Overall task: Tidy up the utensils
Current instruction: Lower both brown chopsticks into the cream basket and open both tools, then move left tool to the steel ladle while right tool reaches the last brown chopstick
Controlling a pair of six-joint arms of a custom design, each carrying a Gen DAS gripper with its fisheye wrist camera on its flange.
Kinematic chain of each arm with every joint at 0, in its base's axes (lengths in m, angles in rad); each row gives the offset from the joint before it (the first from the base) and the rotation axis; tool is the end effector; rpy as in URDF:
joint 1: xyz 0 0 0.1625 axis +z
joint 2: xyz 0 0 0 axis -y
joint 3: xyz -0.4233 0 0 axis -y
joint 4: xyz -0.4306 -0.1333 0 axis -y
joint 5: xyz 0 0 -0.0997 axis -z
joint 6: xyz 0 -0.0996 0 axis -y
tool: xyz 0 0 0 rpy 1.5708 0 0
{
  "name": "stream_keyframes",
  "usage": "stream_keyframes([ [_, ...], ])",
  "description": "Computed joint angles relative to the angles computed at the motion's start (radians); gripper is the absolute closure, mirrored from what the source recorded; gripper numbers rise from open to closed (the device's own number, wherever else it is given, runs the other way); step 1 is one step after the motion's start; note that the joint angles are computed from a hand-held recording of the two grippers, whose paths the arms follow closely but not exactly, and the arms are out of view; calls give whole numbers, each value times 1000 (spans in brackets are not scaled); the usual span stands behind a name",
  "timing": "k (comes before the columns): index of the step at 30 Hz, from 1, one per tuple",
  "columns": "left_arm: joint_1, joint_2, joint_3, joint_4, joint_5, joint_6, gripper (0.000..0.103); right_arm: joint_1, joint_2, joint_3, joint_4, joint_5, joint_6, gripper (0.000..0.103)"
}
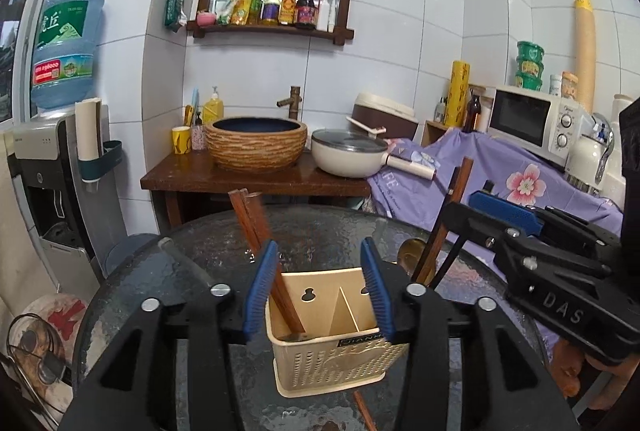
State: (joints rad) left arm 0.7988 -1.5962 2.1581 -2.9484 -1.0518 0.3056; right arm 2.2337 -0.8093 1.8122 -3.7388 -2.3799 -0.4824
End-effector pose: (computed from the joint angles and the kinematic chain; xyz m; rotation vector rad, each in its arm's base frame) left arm -0.2074 -0.4749 0.3696 1.0625 2.3503 -1.2345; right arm 0.4336 -0.4559 0.1704 0.6268 -2.0427 1.4287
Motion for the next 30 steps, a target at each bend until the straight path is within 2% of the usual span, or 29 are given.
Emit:
stream_keyframes([
  [2, -10, -27, 22, -8, 8, 2, 41, 10, -7, 14, -17, -3, -13, 50],
  [5, -26, -75, 61, -10, 41, -8, 25, 30, -9, 40, -72, -7, -47, 47],
  [8, -38, -128, 93, 52, 65, -36, 15, 53, -11, 70, -106, -17, -57, 44],
  [11, -59, -181, 138, 117, 123, -66, 10, 70, -19, 107, -86, -32, -12, 44],
  [13, -63, -211, 157, 184, 128, -90, 9, 74, -31, 142, -38, -32, 58, 39],
  [15, -67, -241, 181, 240, 141, -111, 9, 72, -42, 176, 23, -38, 129, 39],
  [20, -84, -317, 248, 326, 176, -134, 9, 66, -25, 219, 69, -81, 189, 39],
  [24, -83, -366, 278, 402, 181, -165, 10, 46, -33, 269, 91, -74, 267, 39],
  [26, -72, -385, 285, 449, 169, -181, 16, 32, -40, 296, 112, -75, 319, 39],
  [30, -60, -405, 293, 529, 157, -222, 26, 18, -38, 329, 123, -88, 367, 39],
])
